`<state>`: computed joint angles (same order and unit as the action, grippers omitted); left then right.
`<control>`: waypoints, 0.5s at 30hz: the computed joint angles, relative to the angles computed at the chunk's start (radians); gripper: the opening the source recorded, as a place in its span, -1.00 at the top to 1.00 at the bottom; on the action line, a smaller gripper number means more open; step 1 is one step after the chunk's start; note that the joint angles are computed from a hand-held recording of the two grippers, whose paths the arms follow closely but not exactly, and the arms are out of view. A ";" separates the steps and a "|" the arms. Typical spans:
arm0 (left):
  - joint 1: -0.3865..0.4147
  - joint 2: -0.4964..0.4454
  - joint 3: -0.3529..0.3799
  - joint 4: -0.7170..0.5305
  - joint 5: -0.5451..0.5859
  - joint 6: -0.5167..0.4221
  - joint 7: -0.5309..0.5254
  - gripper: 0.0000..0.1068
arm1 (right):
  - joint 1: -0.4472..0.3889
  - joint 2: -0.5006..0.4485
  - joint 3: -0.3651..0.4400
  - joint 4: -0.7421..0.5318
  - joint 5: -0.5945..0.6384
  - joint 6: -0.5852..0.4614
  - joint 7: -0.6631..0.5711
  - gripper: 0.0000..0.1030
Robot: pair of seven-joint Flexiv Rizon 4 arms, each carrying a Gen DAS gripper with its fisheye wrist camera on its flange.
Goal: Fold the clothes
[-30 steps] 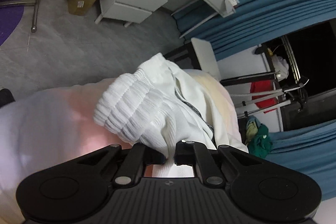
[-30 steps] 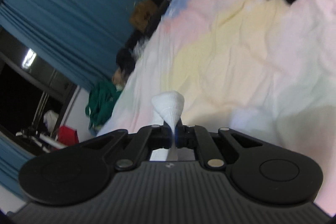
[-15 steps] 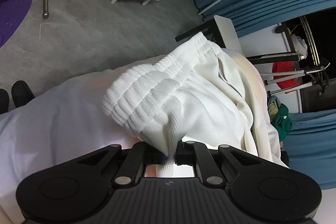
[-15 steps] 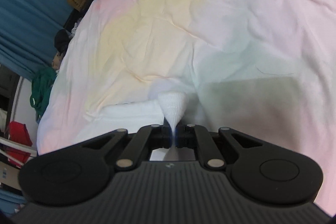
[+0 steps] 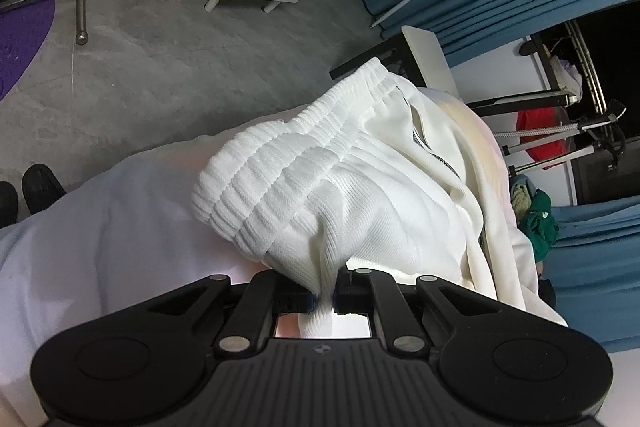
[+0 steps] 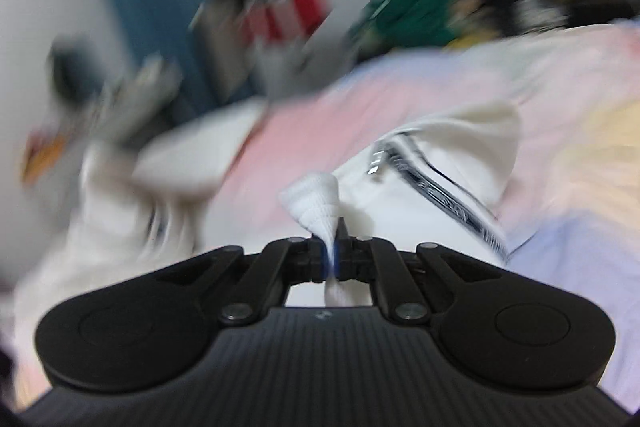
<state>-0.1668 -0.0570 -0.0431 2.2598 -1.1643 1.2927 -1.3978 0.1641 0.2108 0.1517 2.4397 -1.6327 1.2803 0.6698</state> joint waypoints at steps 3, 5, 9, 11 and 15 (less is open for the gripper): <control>0.000 0.003 0.002 0.000 0.022 -0.001 -0.017 0.84 | 0.026 0.020 0.068 0.026 0.211 -0.141 -0.139 0.88; 0.002 0.004 0.003 0.000 0.038 -0.002 -0.027 0.84 | 0.011 0.082 0.090 0.063 0.235 -0.221 -0.010 0.88; 0.007 0.006 0.008 0.001 0.081 -0.007 -0.047 0.83 | 0.049 0.196 0.249 0.100 0.615 -0.649 0.179 0.87; 0.011 0.007 0.011 0.000 0.110 -0.011 -0.060 0.82 | 0.096 0.190 0.305 0.063 0.836 -0.868 0.191 0.87; 0.019 0.013 0.015 0.000 0.159 -0.021 -0.079 0.80 | 0.151 0.215 0.235 0.128 1.050 -0.810 0.205 0.87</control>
<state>-0.1483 -0.0439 -0.0282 2.2598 -1.0049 1.2717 -1.4765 0.3154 0.4260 0.3871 2.5674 -0.5827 0.4707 0.8750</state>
